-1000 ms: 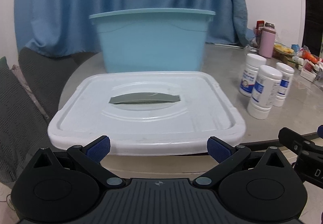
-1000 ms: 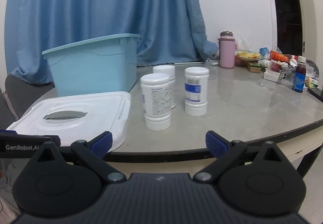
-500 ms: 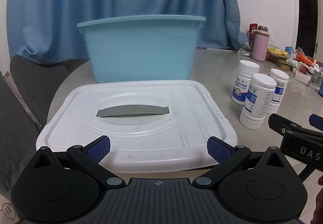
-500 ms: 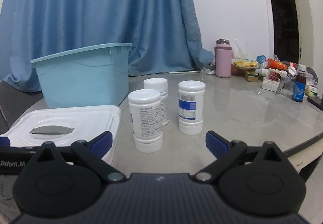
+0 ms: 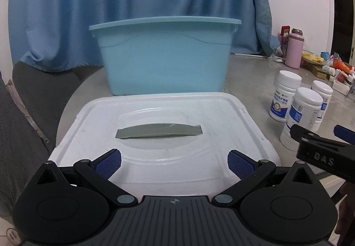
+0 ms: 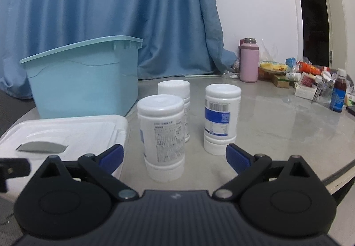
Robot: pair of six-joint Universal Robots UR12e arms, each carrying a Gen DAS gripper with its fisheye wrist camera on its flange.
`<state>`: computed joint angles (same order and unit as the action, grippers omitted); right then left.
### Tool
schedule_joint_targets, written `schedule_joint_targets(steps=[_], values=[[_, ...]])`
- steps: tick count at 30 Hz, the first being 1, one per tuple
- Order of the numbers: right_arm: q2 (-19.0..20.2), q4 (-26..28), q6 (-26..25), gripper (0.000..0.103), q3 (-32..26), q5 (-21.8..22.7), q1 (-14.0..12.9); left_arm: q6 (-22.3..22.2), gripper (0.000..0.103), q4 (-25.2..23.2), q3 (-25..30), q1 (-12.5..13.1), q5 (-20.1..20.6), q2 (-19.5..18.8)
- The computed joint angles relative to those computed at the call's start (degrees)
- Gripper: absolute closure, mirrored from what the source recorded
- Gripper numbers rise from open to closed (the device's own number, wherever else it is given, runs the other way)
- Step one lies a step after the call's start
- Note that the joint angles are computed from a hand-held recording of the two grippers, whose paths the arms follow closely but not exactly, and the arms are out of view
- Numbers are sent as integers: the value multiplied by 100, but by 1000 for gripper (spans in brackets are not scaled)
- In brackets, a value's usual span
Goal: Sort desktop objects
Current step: 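Close the right tool around the large white tub with blue label, then grasp the small white pill bottle with the left tool while the right tool holds the tub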
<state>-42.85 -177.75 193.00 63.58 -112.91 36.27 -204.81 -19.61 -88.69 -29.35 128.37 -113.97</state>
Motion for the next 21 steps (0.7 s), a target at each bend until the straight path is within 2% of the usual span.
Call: schedule_joint_targets(steps=[5,7,8,9,10,12,14,16,21], values=[[252,34,-271,5,-395,21,2,-43,0,-46,-22,37,29,33],[378,-29,-397,5,-574,-114,27,-59,0,-73,-35,50,36,45],[410,24,-433,18,-643,-154,33,-75,0,-85,-40,56,36,50],[408,214,-492,45,-698,-148,32,-87,0,-89,-44,63,34,52],[394,497,-577,55,-767,-206,40,-96,0,-85,-48,69,32,54],[342,547,-555,56,-740,-90,30,-114,0,-77,-55,82,27,57],[310,201,-791,56,-628,-82,53,-142,0,-56,-54,93,37,53],[227,102,-796,56,-509,14,60,-181,0,-20,-49,104,11,50],[23,-54,-777,55,-202,-93,96,-48,0,162,-25,89,-68,17]])
